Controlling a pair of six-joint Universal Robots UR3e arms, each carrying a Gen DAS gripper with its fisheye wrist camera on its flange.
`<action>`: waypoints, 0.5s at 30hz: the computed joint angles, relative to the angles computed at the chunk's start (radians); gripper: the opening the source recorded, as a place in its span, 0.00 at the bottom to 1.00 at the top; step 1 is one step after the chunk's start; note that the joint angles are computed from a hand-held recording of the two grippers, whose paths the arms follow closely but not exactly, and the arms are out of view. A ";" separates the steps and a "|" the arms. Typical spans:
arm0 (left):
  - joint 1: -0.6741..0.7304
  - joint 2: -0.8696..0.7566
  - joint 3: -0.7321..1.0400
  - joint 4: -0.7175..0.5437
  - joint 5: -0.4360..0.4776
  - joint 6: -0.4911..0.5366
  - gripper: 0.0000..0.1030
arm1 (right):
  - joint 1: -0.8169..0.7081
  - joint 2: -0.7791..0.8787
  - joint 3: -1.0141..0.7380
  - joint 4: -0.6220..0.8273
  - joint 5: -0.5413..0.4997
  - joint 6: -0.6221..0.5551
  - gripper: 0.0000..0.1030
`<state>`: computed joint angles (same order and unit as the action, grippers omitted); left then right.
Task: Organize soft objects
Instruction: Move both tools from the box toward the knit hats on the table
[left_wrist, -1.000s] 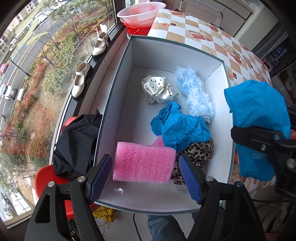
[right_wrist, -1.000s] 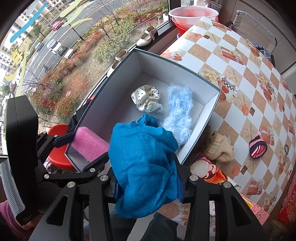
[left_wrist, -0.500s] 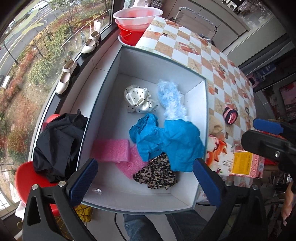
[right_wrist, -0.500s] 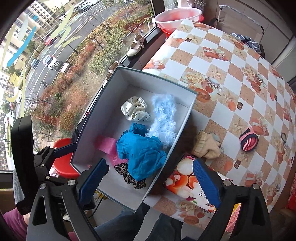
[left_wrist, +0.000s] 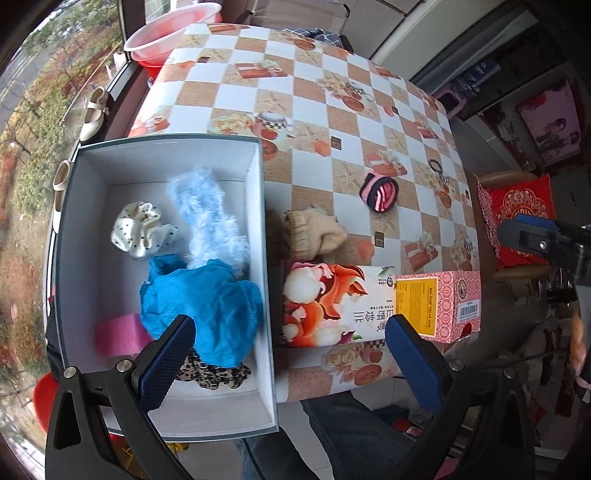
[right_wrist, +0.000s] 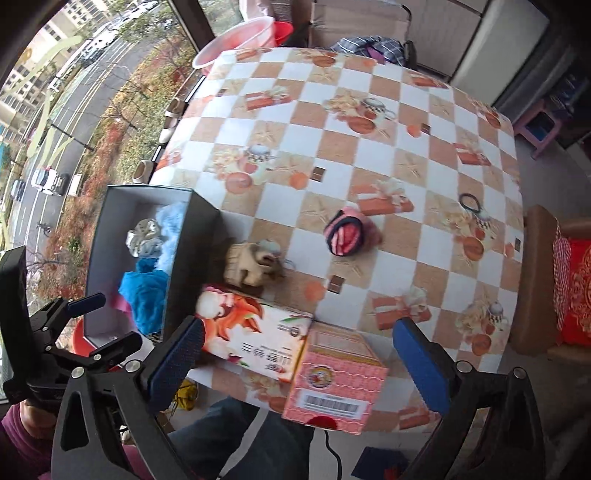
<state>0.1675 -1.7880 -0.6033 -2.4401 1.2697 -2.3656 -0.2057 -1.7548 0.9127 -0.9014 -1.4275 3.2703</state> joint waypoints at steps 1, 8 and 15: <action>-0.031 -0.009 0.005 0.001 0.005 -0.022 1.00 | -0.056 -0.038 0.047 0.008 0.008 -0.042 1.00; -0.287 -0.152 0.105 0.061 0.088 -0.233 1.00 | -0.349 -0.171 0.306 -0.003 0.039 -0.333 1.00; -0.485 -0.356 0.217 0.126 0.223 -0.434 1.00 | -0.363 -0.089 0.556 -0.288 0.034 -0.419 1.00</action>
<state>-0.3170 -2.1442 -0.3867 -2.3139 1.4930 -2.8000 -0.5686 -1.8433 1.4691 -1.1892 -1.3932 2.8510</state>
